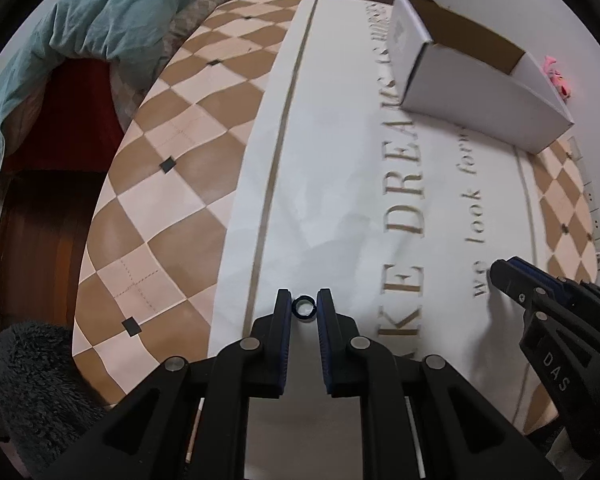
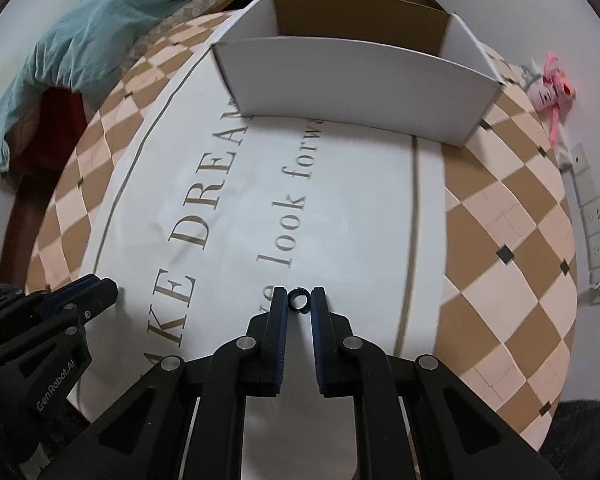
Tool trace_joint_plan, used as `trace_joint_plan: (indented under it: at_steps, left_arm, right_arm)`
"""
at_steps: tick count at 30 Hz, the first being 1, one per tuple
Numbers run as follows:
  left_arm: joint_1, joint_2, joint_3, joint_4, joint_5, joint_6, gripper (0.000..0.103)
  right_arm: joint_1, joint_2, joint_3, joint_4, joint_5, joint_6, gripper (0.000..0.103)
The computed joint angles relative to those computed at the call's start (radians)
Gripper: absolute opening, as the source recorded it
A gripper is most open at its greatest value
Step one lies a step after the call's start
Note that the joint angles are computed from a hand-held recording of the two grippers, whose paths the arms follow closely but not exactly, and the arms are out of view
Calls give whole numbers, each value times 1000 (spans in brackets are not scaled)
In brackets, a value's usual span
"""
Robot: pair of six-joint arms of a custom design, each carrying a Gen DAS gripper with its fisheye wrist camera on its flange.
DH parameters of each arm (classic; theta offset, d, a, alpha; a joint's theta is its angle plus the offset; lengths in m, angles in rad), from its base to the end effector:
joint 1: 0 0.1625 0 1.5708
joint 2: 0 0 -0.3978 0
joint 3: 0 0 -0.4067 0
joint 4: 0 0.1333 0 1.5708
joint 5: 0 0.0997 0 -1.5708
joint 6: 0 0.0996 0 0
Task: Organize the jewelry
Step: 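Carry both black rings into the white box and open both tools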
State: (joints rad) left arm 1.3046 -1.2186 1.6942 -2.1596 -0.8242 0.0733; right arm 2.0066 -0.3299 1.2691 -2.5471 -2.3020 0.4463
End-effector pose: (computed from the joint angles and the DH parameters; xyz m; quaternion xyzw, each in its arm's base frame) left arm 0.0344 -0.6376 0.2883 0.1367 0.9198 -0.0875 0.3573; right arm 0.3640 -0.6235 -0.1073 -0.0115 -0.9337 0.1683 0.3158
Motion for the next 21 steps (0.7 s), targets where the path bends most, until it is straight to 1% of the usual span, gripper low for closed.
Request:
trace_joint_plan:
  at_steps: [2, 3, 6, 8, 9, 11, 14, 17, 19, 21]
  left_arm:
    - [-12, -5, -6, 6, -25, 4, 10]
    - [-19, -6, -13, 11, -41, 6, 10]
    - [-54, 16, -66, 32, -105, 10, 10]
    - [-70, 41, -125, 66, -178, 10, 10]
    - [-75, 67, -173, 90, -215, 7, 10]
    - [-86, 127, -265, 119, -264, 20, 10]
    - [-97, 232, -416, 170, -298, 43, 10]
    - [-98, 338, -575, 242, -303, 51, 10]
    - [-96, 408, -676, 289, -290, 51, 10]
    - [-89, 483, -792, 364, -282, 41, 11]
  right_arm:
    - [-3, -52, 61, -54, 15, 13, 12]
    - [-5, -66, 72, -71, 18, 15, 12]
    - [-16, -144, 129, -153, 36, 18, 12]
    - [-34, -188, 139, -187, 72, 11, 12]
    - [-48, -206, 135, -197, 105, 4, 12]
    - [-72, -225, 116, -202, 156, -15, 12]
    - [-108, -203, 8, -133, 202, -49, 12]
    - [-135, -166, -104, -37, 229, -57, 12]
    - [-150, -130, -193, 52, 232, -65, 12]
    - [-159, -95, -272, 125, 219, -70, 12]
